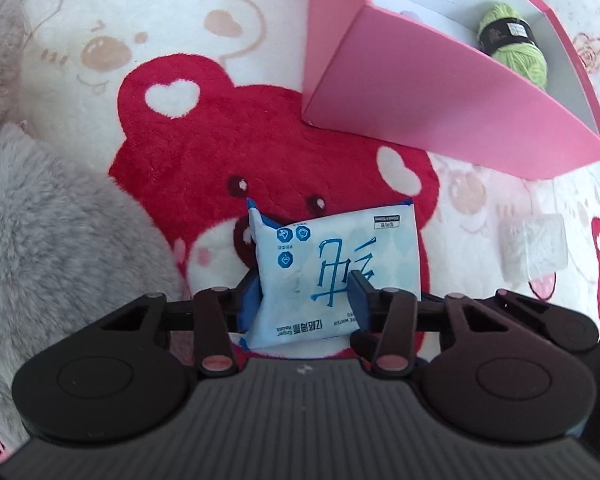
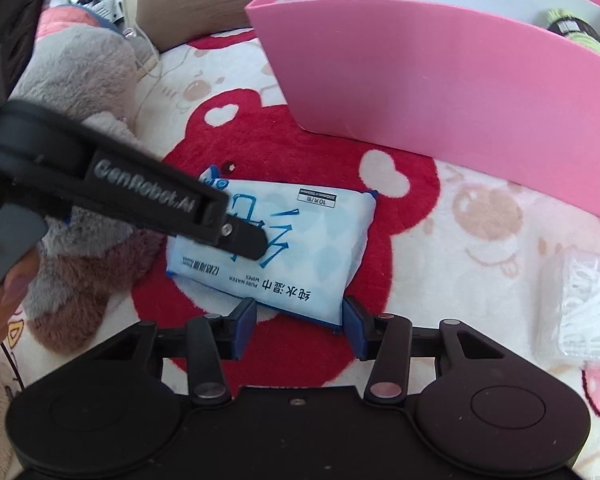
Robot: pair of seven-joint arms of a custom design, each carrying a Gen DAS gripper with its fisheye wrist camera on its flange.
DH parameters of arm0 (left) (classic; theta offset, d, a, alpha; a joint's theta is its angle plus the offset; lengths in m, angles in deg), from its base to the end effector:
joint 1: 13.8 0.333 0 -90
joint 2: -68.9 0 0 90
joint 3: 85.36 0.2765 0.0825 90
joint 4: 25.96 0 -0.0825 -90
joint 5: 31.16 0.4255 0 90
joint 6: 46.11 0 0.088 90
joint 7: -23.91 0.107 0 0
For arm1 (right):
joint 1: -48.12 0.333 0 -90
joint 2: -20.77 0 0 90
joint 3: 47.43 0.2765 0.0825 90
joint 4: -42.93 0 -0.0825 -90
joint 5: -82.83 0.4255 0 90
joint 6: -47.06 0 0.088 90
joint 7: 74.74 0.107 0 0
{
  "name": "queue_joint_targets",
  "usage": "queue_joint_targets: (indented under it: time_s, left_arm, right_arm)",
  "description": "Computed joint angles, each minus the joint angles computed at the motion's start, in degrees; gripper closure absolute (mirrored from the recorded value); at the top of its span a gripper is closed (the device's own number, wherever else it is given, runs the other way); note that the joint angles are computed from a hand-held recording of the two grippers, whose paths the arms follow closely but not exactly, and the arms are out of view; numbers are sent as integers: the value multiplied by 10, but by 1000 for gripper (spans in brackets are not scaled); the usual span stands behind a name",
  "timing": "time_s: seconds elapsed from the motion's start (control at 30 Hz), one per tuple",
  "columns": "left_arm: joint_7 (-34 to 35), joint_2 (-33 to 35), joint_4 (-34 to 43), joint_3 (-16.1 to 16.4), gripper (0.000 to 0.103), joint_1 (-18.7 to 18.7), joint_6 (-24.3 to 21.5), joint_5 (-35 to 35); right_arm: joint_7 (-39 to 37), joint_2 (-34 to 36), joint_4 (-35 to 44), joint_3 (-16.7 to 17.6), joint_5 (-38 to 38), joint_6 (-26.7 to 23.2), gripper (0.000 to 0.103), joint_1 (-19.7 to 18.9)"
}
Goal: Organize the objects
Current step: 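Close the left gripper on the wet-wipes pack, then lift the wet-wipes pack with the left gripper and carry it over the pink box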
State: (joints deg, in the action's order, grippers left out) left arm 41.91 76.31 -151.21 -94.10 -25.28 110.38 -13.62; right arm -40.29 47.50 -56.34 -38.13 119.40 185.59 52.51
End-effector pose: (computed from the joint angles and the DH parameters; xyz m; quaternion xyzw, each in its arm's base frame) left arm 0.5675 -0.2210 0.3064 -0.8746 0.4317 -0.2074 0.0751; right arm 0.6821 0.1609 0.2790 -0.8773 0.3865 0.0166 0.2840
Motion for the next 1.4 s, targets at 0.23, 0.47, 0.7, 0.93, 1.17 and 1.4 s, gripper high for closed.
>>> queue_joint_targets:
  time_s: [0.23,0.47,0.7,0.93,1.17,1.4]
  left_arm:
    - [44,-2,-24,-11,65,11,68,-76]
    - [58,32,7,3,67,-10,78,-87]
    - [19,32,13,15,68,-24,70,-27]
    - [2,20,-6,20,68,-26,106,-7]
    - [-44,-3,-17,20,68,-31,101,51]
    - [-98,-27,-32,15,68,-26,119,116]
  right_arm:
    - [36,-15,-8,-13,-23,-10,39,4]
    - [98,9,20,-16,-14,-15,29,-7]
    - [70,-6,-7,-9,-16,26,43,-9]
    - [80,-15,-8,-11,-11,15,46,-13]
    - [59,-44,-29,-10,26,4,45,-24]
    - [38,-69,-52,-18,61,11,44,-21]
